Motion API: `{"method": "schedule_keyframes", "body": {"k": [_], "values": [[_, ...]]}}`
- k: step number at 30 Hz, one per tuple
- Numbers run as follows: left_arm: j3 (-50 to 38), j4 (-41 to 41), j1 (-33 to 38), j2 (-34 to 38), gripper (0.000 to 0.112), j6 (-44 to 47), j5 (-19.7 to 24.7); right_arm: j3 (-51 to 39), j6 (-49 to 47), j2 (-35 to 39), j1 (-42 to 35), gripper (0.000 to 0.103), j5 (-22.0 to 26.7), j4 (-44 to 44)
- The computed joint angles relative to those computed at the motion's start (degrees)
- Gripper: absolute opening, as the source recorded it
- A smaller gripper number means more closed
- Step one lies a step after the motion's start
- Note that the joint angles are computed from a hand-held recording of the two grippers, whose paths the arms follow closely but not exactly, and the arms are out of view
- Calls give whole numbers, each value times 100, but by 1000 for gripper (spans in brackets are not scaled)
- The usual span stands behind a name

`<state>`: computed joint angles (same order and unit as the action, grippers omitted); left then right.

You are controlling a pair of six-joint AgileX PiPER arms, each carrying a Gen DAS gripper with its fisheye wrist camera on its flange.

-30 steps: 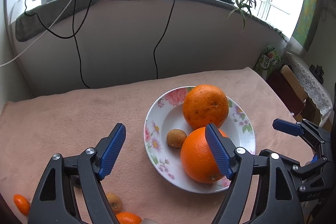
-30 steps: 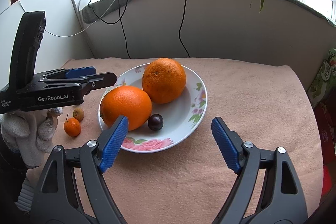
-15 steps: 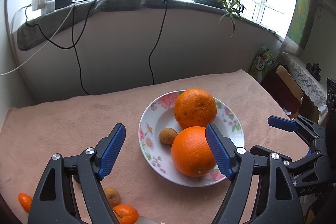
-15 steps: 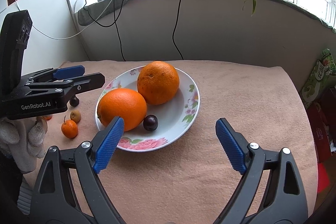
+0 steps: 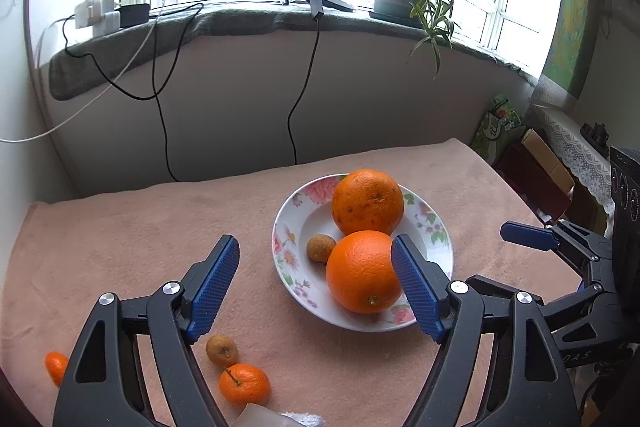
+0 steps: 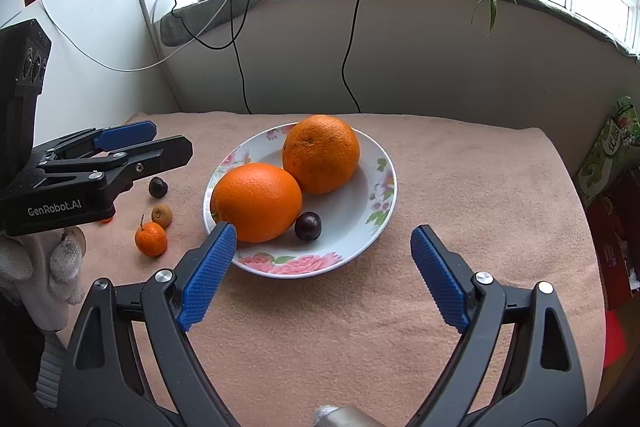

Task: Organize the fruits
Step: 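Withdraw both grippers from the plate toward the remaining fruits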

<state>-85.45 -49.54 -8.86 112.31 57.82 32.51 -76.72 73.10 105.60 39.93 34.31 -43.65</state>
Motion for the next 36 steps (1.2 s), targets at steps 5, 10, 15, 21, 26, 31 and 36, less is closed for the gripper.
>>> {"method": "schedule_keyframes", "body": {"k": [5,10,15,21,26,31,36], "values": [[222,-149,82,-170,79,166,-53,-40,-126,15,64,91,-55,122],[442,-301,190,-315,79,334,-82,-61,33,-2,182,91,-26,-14],[631,-457,414,-436,79,525,-12,-86,126,-23,264,91,-104,-48],[809,-607,858,-530,78,658,99,-202,45,54,344,91,-287,66],[989,-696,1214,-600,78,804,109,-389,-261,199,397,91,-505,340],[1117,-755,1530,-561,74,909,175,-625,-701,396,491,91,-664,732],[1110,-677,1732,-402,64,828,297,-1037,-1394,724,584,84,-692,1258]]}}
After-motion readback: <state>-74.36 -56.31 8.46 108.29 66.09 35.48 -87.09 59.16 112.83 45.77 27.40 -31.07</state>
